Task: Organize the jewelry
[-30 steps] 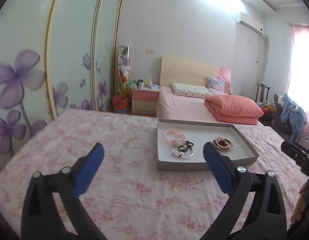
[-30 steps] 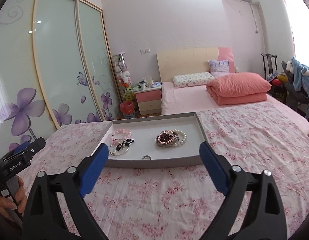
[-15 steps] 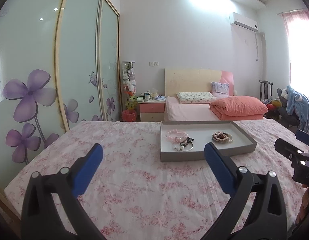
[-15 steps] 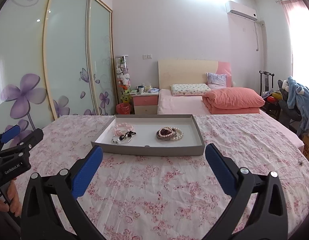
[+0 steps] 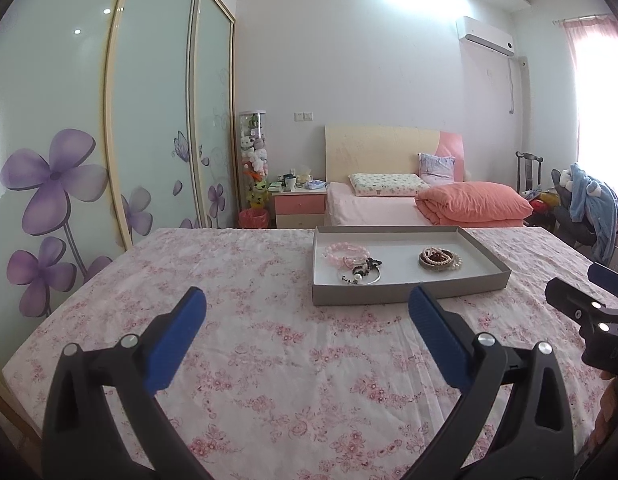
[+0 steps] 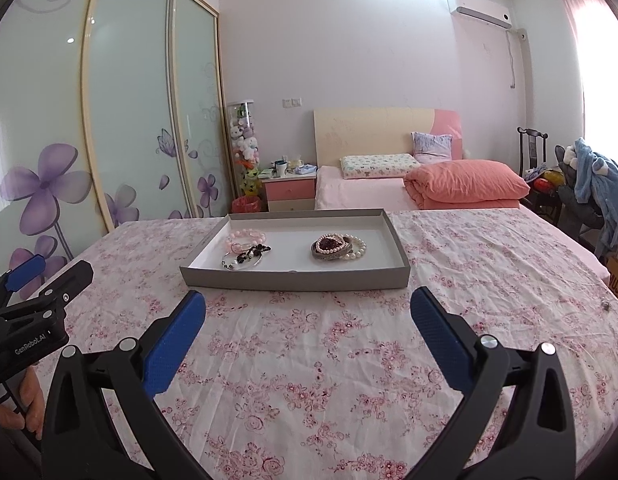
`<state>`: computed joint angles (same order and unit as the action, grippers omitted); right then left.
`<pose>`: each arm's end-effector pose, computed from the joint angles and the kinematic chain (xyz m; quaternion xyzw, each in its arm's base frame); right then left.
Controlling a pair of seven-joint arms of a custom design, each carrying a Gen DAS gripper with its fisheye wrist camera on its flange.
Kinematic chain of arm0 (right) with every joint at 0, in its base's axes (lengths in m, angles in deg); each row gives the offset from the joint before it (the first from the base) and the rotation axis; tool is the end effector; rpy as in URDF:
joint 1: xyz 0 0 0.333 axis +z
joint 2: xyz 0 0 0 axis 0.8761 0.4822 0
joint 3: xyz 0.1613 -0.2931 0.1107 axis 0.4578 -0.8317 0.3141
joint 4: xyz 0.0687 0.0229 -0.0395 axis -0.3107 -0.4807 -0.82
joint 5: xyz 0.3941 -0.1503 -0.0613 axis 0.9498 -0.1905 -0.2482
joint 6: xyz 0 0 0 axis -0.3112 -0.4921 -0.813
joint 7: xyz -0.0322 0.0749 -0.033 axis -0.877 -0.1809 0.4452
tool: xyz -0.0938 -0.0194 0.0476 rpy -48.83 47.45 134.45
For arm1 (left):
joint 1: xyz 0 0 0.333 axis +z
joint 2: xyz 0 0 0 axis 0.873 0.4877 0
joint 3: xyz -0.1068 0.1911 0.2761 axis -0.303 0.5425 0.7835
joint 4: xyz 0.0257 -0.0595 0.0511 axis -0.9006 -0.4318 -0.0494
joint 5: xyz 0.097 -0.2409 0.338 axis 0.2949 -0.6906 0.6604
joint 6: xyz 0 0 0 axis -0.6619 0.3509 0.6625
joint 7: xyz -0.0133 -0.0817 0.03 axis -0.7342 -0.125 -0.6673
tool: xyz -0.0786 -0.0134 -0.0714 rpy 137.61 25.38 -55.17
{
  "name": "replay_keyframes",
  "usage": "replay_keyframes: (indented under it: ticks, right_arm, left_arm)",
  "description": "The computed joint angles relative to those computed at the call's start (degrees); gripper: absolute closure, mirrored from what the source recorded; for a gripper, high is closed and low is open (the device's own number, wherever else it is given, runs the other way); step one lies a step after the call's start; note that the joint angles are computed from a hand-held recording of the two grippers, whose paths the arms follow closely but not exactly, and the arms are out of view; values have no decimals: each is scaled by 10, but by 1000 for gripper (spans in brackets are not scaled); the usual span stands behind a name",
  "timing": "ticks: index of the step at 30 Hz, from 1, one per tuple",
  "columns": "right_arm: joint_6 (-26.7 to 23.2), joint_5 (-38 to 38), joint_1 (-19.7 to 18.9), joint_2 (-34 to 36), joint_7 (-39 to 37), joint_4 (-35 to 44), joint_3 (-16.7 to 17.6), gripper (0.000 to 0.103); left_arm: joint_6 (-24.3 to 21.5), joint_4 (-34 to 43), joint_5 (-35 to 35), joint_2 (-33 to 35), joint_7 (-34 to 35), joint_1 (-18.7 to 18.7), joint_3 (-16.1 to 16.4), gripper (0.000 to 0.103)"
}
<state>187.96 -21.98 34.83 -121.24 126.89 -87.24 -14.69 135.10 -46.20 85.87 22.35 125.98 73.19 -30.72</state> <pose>0.3763 0.2213 0.5701 -0.4548 0.6967 -0.4286 0.3524 0.4632 -0.2702 0.5900 -0.4463 0.6901 -0.4671 0.3262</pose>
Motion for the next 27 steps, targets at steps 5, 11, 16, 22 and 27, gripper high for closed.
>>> replay_keyframes:
  ticks: [5,11,16,22,27]
  right_arm:
    - [-1,0,0,1,2,0,-1,2]
    - [-1,-1,3,2,4,-2,-3,2]
    - [-2,-2,4,3,5,-1,-4,2]
    - [-2,-4,5,4,7,-2,-5,2]
    - [-2,-4,5,5,9,-3,-4,2]
  left_arm:
    - [-7,2,5,2,0,-15,12,4]
    - [-12,7,16,6,-9,-20,17,4]
    - [-14,8,24,7,-16,-17,14,4]
    - [-15,9,33,9,-23,-18,15,4]
    - [-15,8,36,11,-24,-15,11,4]
